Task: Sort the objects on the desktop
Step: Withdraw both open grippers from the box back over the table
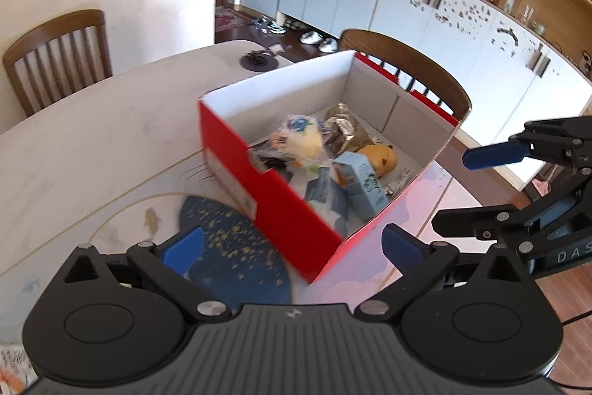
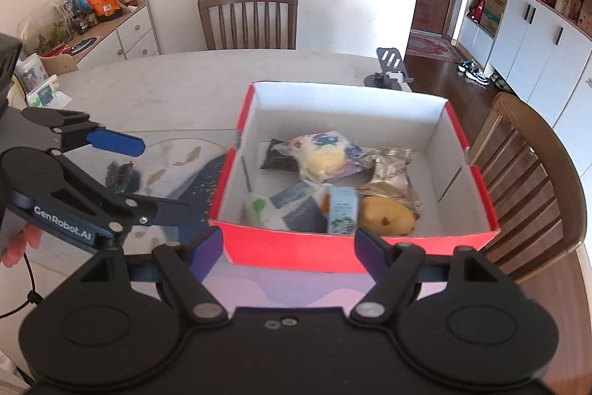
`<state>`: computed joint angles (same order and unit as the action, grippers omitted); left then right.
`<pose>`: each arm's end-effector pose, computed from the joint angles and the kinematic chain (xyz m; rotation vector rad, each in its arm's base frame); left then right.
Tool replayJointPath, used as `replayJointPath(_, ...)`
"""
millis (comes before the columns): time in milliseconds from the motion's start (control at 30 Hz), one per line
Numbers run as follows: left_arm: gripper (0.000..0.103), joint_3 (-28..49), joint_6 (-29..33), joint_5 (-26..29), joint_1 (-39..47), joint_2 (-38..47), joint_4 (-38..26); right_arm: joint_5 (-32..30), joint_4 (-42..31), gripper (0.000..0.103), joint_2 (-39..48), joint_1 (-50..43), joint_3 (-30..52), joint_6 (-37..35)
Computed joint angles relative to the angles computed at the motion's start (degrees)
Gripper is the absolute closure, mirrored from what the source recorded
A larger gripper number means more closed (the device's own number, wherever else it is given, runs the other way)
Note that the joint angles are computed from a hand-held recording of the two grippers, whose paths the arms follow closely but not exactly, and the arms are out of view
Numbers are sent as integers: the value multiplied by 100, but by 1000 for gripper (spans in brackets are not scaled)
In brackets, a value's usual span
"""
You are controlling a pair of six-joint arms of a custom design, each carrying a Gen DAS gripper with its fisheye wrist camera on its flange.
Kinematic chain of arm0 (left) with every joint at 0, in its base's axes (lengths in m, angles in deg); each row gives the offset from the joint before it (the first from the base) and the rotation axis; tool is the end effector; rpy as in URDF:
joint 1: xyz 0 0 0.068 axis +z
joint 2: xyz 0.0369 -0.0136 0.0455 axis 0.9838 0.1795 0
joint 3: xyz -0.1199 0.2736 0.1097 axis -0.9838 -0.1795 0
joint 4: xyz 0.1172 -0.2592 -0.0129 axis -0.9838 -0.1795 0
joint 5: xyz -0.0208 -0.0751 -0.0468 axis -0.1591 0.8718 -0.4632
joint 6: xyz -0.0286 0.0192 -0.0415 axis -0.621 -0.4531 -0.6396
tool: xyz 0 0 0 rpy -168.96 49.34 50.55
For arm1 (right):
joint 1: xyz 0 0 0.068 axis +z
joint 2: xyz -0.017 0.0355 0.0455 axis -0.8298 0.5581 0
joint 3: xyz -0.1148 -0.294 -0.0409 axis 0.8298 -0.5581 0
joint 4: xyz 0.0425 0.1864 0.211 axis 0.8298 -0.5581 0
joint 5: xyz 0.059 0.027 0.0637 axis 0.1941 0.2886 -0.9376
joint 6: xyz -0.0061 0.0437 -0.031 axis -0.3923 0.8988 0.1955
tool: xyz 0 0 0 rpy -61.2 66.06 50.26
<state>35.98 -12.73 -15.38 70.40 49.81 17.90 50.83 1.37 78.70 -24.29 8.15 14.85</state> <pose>0.2306 -0.0550 0.2382 1.0142 2.2597 -0.4833 0.2109 0.1343 0.2271 -0.4921 2.4177 0.4354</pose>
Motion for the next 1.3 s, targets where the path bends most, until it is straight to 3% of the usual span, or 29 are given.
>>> replayJointPath(433, 0, 134, 1499, 806, 2329, -18, -634, 781, 71, 25, 569, 1585, 608, 989)
replayJointPath(733, 0, 606, 2742, 1258, 3501, 538, -1267, 1044, 80, 25, 1176, 2246, 1194, 1164)
replayJointPath(1300, 0, 1329, 3526, 1477, 4537, 1565, -1314, 1119, 205, 25, 2292, 2707, 2275, 1191)
